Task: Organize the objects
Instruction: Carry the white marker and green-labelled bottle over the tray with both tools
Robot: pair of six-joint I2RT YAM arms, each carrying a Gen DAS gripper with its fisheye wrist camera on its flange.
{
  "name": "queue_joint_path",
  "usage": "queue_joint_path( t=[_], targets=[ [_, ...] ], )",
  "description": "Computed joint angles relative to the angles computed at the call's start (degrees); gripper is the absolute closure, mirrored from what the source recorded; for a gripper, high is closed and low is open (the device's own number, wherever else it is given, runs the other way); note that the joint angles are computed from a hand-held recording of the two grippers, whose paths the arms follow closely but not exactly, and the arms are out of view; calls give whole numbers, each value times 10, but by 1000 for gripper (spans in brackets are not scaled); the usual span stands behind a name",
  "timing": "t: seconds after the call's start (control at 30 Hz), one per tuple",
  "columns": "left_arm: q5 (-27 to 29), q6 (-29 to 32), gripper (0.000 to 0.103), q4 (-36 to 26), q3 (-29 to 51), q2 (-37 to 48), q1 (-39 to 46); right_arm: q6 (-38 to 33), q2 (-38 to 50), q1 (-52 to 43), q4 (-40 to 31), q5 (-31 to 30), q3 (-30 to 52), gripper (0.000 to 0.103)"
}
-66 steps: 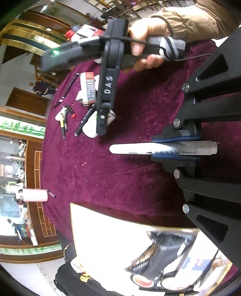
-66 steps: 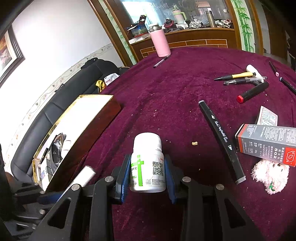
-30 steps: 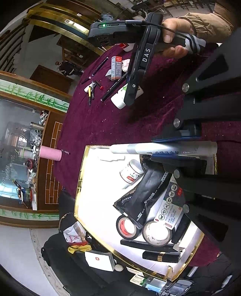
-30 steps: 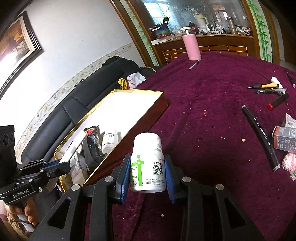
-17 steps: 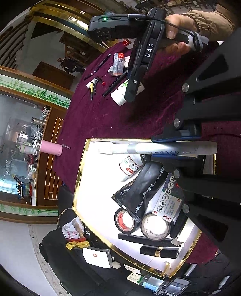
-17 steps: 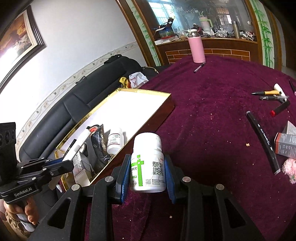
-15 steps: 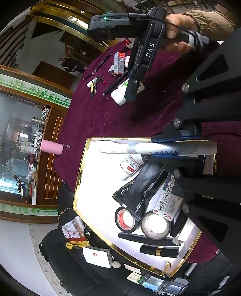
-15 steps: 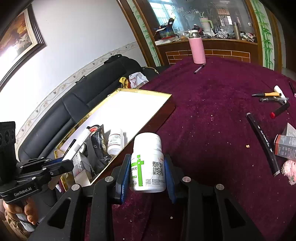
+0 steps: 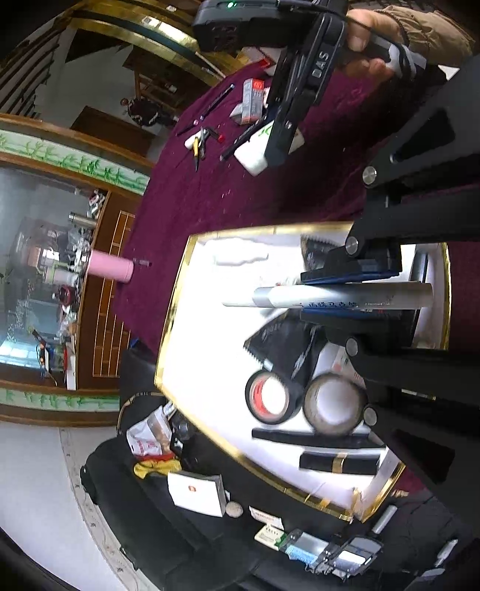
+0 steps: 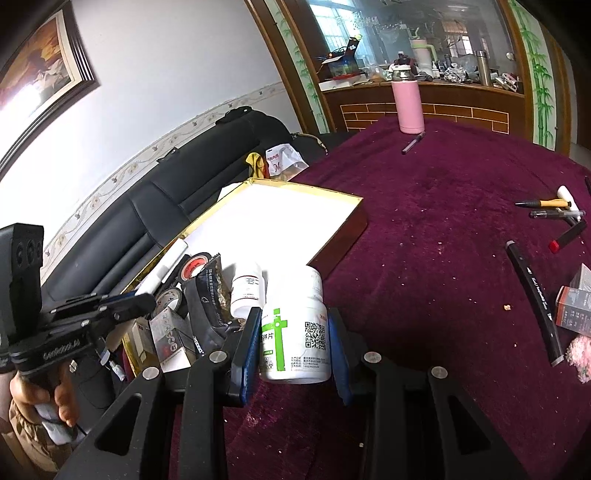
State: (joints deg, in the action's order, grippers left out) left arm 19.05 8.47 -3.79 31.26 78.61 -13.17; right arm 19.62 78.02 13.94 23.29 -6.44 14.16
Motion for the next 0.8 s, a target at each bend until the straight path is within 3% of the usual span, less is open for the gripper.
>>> queue_joint_path(
  t=[0.47,0.8],
  targets=[
    [14,43,91,-44,130,126,53,8,91,25,-5,0,83,66],
    [20,37,91,-84,215,186,12,42,188,-7,-10,-43,177,66]
  ],
)
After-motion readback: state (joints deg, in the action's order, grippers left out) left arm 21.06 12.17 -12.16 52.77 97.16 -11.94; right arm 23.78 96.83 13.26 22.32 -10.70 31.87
